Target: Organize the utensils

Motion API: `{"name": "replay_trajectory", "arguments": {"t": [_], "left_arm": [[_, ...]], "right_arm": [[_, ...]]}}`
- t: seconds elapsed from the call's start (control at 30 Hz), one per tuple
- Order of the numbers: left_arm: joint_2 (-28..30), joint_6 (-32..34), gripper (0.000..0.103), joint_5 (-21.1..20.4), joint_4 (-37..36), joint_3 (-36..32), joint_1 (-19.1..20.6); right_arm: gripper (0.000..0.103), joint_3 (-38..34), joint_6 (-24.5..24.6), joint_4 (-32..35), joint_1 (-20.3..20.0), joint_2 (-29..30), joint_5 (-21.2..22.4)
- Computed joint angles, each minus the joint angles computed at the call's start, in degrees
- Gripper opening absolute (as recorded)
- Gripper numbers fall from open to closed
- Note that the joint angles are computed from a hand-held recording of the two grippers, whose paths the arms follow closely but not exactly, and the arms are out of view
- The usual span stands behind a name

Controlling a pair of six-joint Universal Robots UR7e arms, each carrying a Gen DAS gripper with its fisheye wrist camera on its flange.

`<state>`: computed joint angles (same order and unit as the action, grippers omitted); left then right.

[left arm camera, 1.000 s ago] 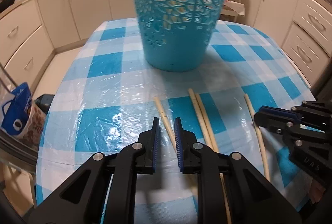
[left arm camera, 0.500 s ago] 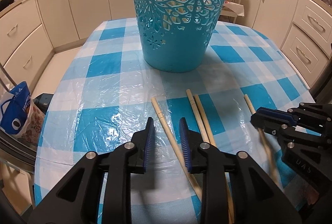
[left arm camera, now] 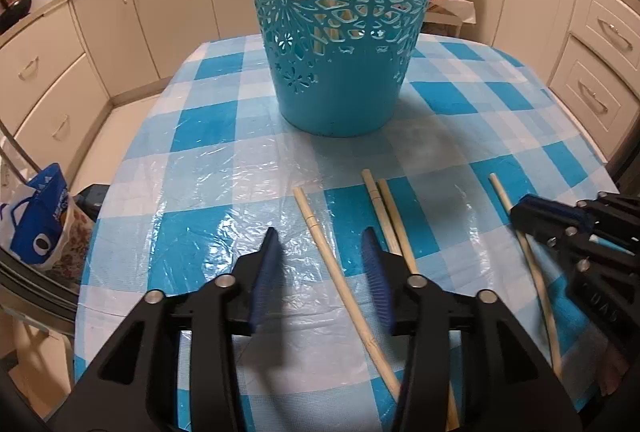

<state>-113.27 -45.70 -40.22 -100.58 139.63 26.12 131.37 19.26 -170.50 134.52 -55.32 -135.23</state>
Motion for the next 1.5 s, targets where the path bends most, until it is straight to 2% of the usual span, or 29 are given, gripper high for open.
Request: {"name": "replay_trajectory", "arguments": {"t": [0.1,0.17,0.2,0.23,0.3,0.5,0.6,0.67,0.77,0.8,0.83,0.9,1.17,1.3,1.5], "left_arm": [[0.1,0.2,0.043,0.0,-0.1,0.1,-0.1],[-0.3,2.1,0.032,-0.6,-1.9,0.5,-0.1],[-0.5,3.3,0.020,-0.7,-2.7,0.8,-0.3],[-0.5,3.7,0.014,-0.7,-2.9,1.0,-0.4],[-0.6,4.6,0.010,-0.8,-3.6,1.3,-0.6],[-0.2,4.3,0.010,-0.8,-3.2,1.0,-0.6],[0.2,2.3,0.018,0.0,-1.5,0.7,-0.9],[-0.1,2.4,0.019,-0.2,-1.9,0.7,-0.5],[-0.3,2.6,0.019,-0.2,-2.0,0.8,-0.5],[-0.5,3.0,0.016,-0.3,-2.3,0.9,-0.5],[-0.8,4.2,0.009,-0.7,-3.3,1.1,-0.4],[-1.2,4.4,0.006,-0.7,-3.4,1.4,-0.6],[-0.5,3.4,0.006,-0.5,-2.6,1.2,-1.0],[-0.6,3.6,0.006,-0.5,-3.0,1.3,-1.0],[-1.3,2.8,0.005,-0.5,-3.2,1.3,-0.7]], "right_arm": [[0.012,0.1,-0.1,0.5,-0.3,0.0,0.1],[0.012,-0.1,-0.4,1.2,0.1,0.2,-0.4],[0.012,-0.2,-0.7,1.1,0.2,0.3,-0.3],[0.010,-0.1,-1.0,0.8,0.1,0.3,0.1],[0.007,0.3,-1.7,-1.1,0.1,0.3,0.5],[0.009,-0.2,-1.6,0.4,-0.2,0.3,1.4],[0.010,-0.6,-2.0,1.1,0.3,0.8,0.5],[0.010,-0.6,-1.9,1.1,0.4,0.8,0.5],[0.006,-0.3,-1.5,0.5,0.2,0.6,0.9],[0.006,-0.1,-1.3,0.2,0.1,0.4,1.1],[0.006,0.5,-0.7,-1.1,-0.5,-0.1,2.5],[0.006,1.1,0.2,-2.0,-1.1,-0.8,3.3],[0.010,-0.7,-0.5,2.1,0.7,0.8,-1.2],[0.006,1.0,-0.1,-1.4,0.0,-0.2,1.0],[0.006,4.5,1.3,-9.0,-3.5,-2.6,7.6]]}}
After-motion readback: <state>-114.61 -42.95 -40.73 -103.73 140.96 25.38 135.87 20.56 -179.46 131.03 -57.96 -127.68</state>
